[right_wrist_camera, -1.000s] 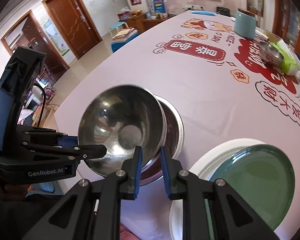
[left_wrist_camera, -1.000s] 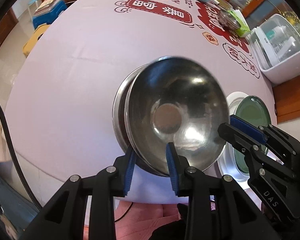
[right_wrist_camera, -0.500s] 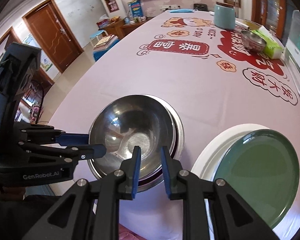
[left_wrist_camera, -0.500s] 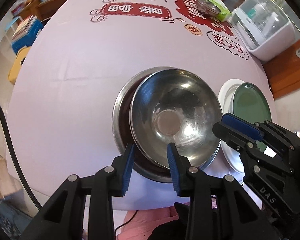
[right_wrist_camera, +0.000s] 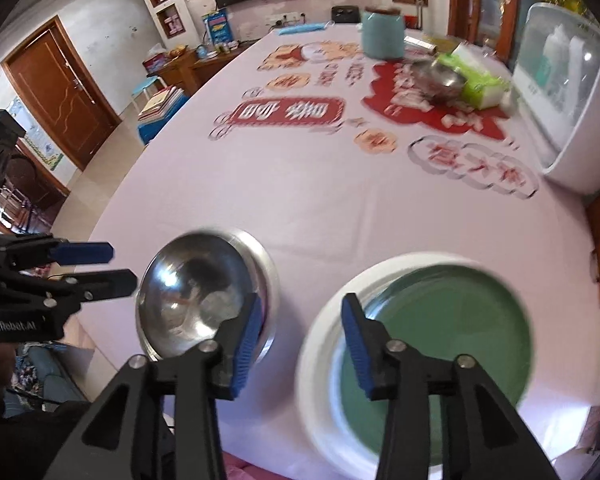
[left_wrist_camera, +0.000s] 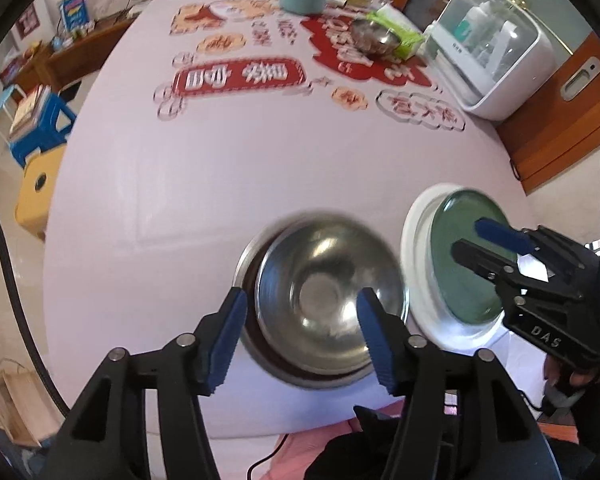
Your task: Organize plates and bowls
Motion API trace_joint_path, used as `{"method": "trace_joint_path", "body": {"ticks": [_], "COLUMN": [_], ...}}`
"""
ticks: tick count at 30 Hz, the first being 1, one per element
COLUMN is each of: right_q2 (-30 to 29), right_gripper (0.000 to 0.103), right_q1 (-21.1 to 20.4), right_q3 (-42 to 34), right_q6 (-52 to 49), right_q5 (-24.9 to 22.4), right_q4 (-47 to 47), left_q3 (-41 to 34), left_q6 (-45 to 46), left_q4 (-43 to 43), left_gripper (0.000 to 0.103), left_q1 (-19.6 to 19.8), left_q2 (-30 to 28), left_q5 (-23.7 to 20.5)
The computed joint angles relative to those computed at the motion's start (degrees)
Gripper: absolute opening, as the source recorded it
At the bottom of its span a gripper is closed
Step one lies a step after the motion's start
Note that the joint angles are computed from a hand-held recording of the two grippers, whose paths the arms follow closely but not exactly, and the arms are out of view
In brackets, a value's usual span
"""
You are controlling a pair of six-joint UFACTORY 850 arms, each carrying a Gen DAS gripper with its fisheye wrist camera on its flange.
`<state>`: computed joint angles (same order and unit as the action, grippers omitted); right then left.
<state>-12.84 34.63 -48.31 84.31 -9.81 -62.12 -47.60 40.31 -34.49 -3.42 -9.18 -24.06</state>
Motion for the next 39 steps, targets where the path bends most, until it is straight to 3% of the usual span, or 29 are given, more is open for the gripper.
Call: {"method": "trace_joint_path", "body": {"ticks": [6,11,22,28,30,35,39], "right_q2": [4.5,5.9,3.7,-0.2,-2.5,-8.4,-13.9], "right_gripper": [0.062,0.066,0.077,0.081,0.082,0.082,0.082], "right_q1": [-3.1,-5.5,-13.7,-18.4,-19.9,-22.9,-25.5], "right_q3": [-1.1,-4.1,-14.2,-21.5,-24.8,-32.7,-39.1], "right_q6": [-9.7,-11.0,-24.8,-40.8,-49.7,-63.8,-73.3], "right_q5": [-4.0,-8.8,-6.7,-1.9,-1.0,-0.7,-1.8], "right_q4": [3.3,0.5,6.6,17.8,25.5,39.6,52.8], "left_q3": [-5.8,-11.3,-28.4,-39.4,-43.5,-53.7,-62.7], "left_q6": [-4.2,-11.0,-31.0,-42.7,-46.7,-52.9,-54.0], "left_q4": [4.2,10.0,26.5,33.7,36.3,39.7,37.0], "left_gripper": [0.072,0.077,0.077,0.081,0.081,0.081,0.081], "left_q1": [-2.1,-4.6,-9.9,-11.5,-11.9,-12.4,-12.1], "left_q2": [0.2,-0.5,-8.4,-15.1,-17.9,-25.1,-31.9], "left_q5": [-1.2,-0.5,-5.2,-6.8,-7.8,-10.7,-13.4]}}
